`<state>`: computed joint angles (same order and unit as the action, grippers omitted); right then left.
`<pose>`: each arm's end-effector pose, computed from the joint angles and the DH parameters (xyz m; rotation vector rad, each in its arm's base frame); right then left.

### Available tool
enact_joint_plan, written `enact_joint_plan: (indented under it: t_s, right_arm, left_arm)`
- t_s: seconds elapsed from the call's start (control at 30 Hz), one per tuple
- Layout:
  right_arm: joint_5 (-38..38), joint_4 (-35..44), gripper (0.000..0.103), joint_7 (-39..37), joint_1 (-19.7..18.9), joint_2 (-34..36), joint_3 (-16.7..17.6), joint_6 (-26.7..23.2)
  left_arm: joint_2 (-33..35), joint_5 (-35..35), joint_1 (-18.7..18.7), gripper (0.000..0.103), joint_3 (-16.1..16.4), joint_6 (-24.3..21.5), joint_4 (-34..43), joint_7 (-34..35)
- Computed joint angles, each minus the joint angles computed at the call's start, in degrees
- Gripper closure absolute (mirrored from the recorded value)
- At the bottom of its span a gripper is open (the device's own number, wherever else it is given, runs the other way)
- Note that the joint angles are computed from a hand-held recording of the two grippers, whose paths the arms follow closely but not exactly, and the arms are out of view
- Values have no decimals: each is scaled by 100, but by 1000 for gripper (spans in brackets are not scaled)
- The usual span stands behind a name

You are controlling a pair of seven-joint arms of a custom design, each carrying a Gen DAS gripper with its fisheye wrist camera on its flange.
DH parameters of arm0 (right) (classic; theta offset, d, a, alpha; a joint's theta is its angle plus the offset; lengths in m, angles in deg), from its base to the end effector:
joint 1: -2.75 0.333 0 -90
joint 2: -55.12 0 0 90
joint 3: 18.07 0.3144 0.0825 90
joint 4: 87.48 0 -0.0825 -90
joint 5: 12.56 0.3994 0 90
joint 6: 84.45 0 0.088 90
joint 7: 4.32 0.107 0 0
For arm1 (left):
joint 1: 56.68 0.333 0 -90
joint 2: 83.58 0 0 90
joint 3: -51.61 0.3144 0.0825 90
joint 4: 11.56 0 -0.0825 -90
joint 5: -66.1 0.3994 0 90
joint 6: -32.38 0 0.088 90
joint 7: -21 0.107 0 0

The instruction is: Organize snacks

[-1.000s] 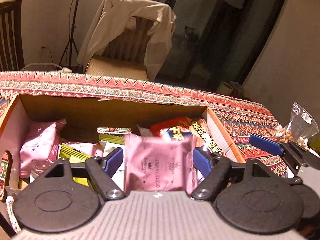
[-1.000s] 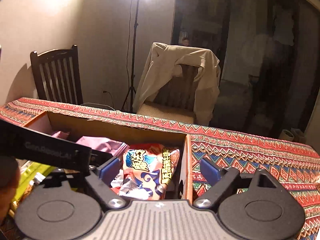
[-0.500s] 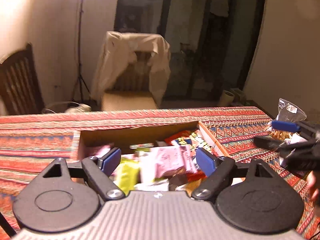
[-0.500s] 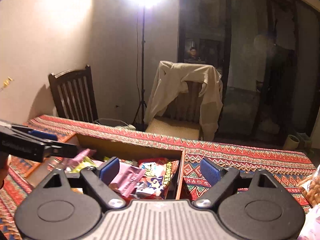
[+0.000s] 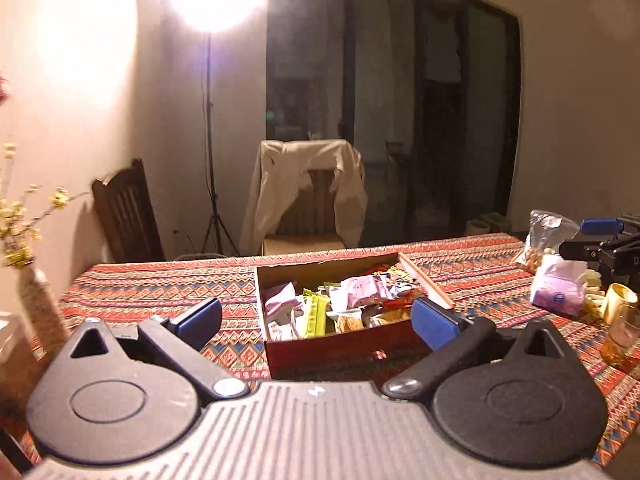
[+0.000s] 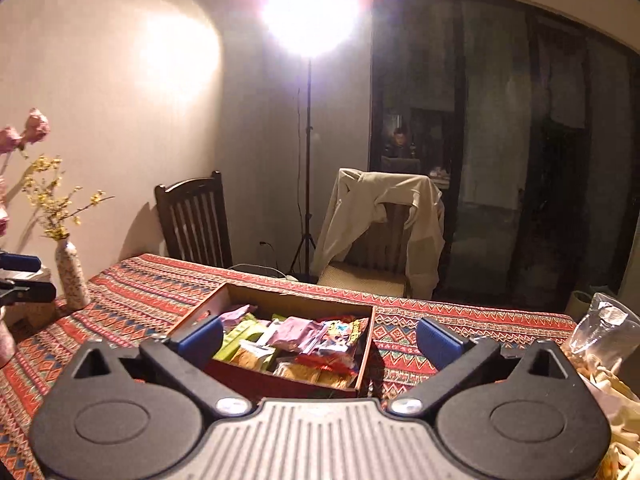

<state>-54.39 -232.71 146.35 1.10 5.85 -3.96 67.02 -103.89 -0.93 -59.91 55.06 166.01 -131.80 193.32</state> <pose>0.3503 0.1219 0.6325 -1.2557 1.7820 -1.1534 0.5104 -0.0090 0.6387 -0.8476 2.1586 -1.4388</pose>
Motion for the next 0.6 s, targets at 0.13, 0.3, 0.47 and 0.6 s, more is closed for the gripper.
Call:
enact_joint_plan:
  t_s: [0.13,0.3,0.47,0.6]
  right_arm:
    - [269,-360,0,125,477,-826,371,-598]
    - [591,-803,0,662,1184,-1673,1011,-1302]
    - [779,-885,0,1431,1930,-2032,1917,-2292]
    - [902,-733,0,1999,2451,-1925,2571,-2954]
  left_arm:
    - [-934,-114,124,0,402,-442,-871,301]
    - [-1975,59,366,0,856,-809,-1940,688]
    - [-2792,271,759,0,1315,-1098,-2828,1076]
    - [-3187,467,1111,0,1610,-1352,-3317,1201]
